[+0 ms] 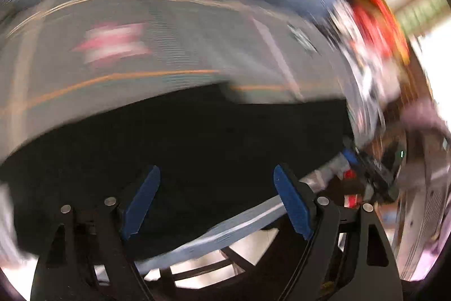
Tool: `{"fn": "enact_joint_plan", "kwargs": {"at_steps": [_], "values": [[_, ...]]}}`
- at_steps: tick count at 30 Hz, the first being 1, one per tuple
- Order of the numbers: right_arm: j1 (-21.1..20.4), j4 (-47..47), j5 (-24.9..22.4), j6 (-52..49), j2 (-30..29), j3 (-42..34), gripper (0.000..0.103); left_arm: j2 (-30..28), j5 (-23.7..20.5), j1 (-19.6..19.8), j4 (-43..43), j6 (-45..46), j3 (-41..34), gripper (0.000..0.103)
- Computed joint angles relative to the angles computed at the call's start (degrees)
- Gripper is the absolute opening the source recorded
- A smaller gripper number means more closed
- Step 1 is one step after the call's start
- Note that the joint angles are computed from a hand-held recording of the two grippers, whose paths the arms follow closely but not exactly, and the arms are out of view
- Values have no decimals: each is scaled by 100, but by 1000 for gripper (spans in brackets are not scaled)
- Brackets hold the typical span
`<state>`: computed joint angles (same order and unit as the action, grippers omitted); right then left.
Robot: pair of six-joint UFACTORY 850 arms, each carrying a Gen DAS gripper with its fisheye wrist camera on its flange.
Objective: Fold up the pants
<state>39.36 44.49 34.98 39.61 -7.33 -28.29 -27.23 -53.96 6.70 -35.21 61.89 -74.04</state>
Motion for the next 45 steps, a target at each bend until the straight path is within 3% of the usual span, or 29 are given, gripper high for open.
{"fn": "enact_joint_plan", "kwargs": {"at_steps": [4, 8, 13, 16, 19, 21, 22, 25, 29, 31, 32, 33, 34, 37, 45], "values": [[160, 287, 260, -473, -130, -71, 41, -137, -81, -1191, 508, -420, -267, 83], [346, 343, 674, -378, -266, -24, 40, -577, -440, -2036, 843, -1056, -939, 83], [268, -336, 1132, 518, -301, 215, 40, -1059, -638, -2622, 1286, -1520, -1498, 83], [251, -580, 1384, 856, -333, 315, 40, -1518, -1142, -2804, 1434, -1957, -2000, 86], [248, -635, 1465, 918, -330, 358, 40, -1597, -1512, -2855, 1438, -1718, -2153, 89], [264, -588, 1504, 898, -325, 369, 40, -1743, -2269, -2831, 1306, -1548, -2258, 89], [271, -558, 1506, 874, -322, 365, 40, -1717, -2333, -2849, 1347, -1501, -2197, 89], [260, -532, 1537, 875, -321, 354, 41, -1484, -1990, -2910, 1481, -1190, -1884, 89], [220, -525, 1532, 829, -337, 321, 42, -1517, -2245, -2864, 1086, -1055, -1864, 88], [148, -634, 1570, 975, -366, 321, 38, -1458, -1986, -2930, 1029, -972, -1735, 67], [104, -687, 1595, 1068, -384, 322, 32, -1354, -1763, -2943, 1050, -897, -1591, 63], [39, -745, 1592, 1142, -398, 312, 18, -1248, -1570, -2934, 1009, -796, -1470, 45], [-21, -801, 1563, 1160, -393, 300, 12, -1227, -1447, -2953, 1018, -776, -1458, 13], [-5, -528, 1411, 679, -257, 212, 11, -1254, -1712, -2748, 681, -827, -1551, 13], [659, 1225, 922, -2668, 139, -565, 11, -863, -2513, -1839, -72, -345, -1491, 14]]}}
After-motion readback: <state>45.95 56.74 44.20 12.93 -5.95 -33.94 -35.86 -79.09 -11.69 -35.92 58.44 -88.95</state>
